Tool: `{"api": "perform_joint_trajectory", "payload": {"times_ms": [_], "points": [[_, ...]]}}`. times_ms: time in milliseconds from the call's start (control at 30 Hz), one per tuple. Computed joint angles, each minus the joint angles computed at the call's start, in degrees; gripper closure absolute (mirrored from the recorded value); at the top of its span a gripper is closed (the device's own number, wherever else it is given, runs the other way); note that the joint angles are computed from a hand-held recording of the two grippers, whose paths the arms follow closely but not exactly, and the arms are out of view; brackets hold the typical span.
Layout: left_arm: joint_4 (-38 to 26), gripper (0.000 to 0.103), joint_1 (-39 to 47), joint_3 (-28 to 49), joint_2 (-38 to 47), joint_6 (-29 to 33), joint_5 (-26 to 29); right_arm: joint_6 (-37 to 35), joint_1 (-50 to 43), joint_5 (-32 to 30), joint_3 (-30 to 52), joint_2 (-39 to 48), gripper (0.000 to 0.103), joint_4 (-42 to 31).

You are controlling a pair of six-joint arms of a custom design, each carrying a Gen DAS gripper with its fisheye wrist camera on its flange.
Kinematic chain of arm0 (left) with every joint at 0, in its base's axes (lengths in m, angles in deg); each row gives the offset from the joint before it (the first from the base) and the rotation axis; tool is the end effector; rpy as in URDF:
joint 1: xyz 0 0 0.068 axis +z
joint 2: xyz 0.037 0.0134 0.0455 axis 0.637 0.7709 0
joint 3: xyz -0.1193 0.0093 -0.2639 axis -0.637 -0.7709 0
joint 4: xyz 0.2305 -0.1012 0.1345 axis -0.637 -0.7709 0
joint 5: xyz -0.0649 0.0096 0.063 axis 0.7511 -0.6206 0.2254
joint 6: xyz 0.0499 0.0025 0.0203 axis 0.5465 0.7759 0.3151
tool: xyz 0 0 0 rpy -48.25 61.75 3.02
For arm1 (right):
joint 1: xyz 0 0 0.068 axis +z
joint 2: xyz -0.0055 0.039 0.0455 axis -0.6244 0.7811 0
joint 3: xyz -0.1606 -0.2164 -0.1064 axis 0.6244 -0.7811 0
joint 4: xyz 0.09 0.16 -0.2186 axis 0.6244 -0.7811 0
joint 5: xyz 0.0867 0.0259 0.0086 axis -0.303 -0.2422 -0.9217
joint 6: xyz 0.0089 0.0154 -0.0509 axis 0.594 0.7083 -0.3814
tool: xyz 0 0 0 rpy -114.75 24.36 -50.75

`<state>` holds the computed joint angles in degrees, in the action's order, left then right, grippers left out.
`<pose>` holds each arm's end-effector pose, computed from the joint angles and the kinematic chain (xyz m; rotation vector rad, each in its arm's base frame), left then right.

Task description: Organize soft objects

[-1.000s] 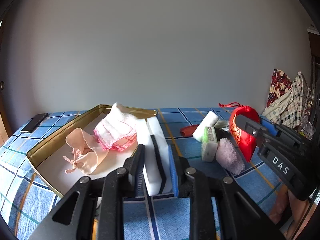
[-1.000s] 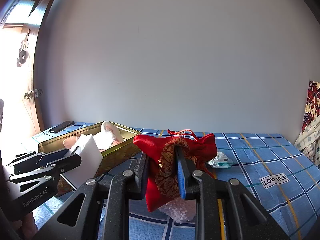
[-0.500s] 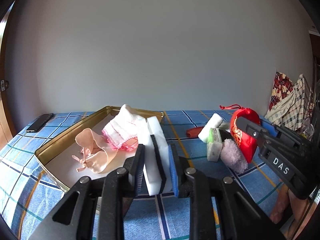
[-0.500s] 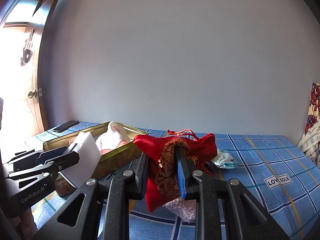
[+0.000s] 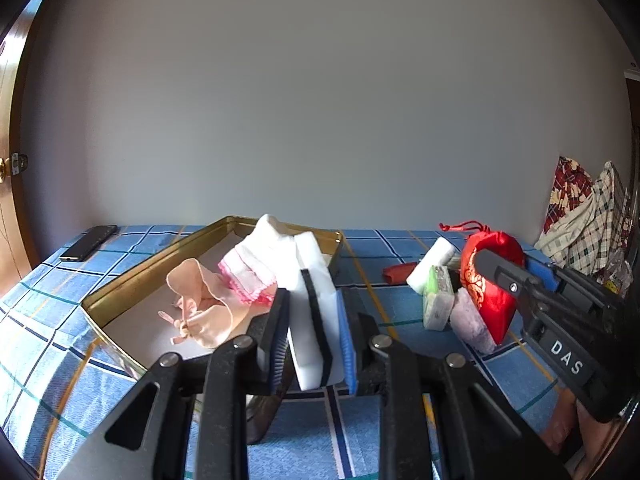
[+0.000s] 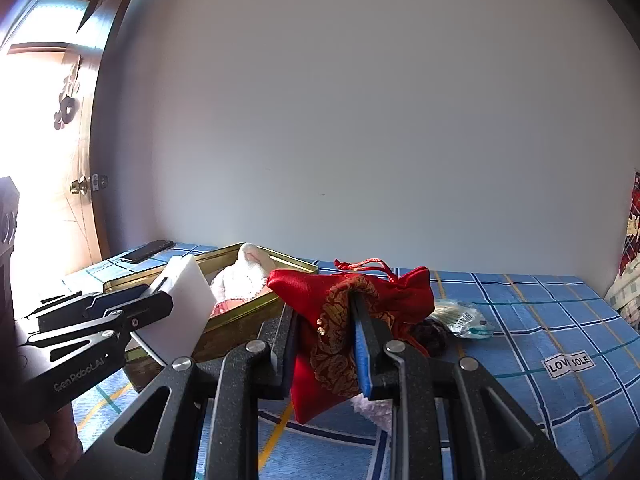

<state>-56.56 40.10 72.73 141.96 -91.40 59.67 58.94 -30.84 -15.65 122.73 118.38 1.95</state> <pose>0.2465 0.0094 0.1608 -0.3012 1.9376 0.0940 0.3329 0.0614 0.1581 -0.5777 1.7558 0.4094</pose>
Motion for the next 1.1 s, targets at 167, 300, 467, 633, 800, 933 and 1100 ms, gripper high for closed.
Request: {"api": "perform_joint_trajectory", "payload": {"times_ms": [167,300,467,633,800,933,1100], "points": [[0.00,0.081,0.18,-0.17,-0.23,0.05,-0.35,-0.31,-0.45,-1.02,-0.50,-0.80,0.077,-0.27],[-0.11,0.081,0.31,-0.47,-0.73,-0.02,-0.53,-0.52,-0.81,-1.86,-0.76,-1.54,0.077,-0.81],[-0.33,0.081,0.54,-0.77,-1.45,-0.38,-0.64,-0.85,-1.26,-2.86,-1.08,-2.36,0.077,-1.44],[-0.01,0.081,1.14,-1.18,-1.83,-0.50,-0.45,-1.00,-0.91,-3.12,-1.35,-2.70,0.077,-1.51],[0.07,0.081,1.81,-1.36,-2.07,-0.52,0.02,-1.06,-0.35,-3.18,-1.35,-2.60,0.077,-1.49],[-0.36,0.081,2.49,-1.90,-3.25,-0.51,0.66,-1.10,-0.51,-3.66,-1.15,-2.36,0.077,-1.46],[-0.21,0.081,4.29,-2.87,-5.64,-0.28,1.64,-0.85,-0.52,-4.42,-1.82,-2.29,0.077,0.13]]}}
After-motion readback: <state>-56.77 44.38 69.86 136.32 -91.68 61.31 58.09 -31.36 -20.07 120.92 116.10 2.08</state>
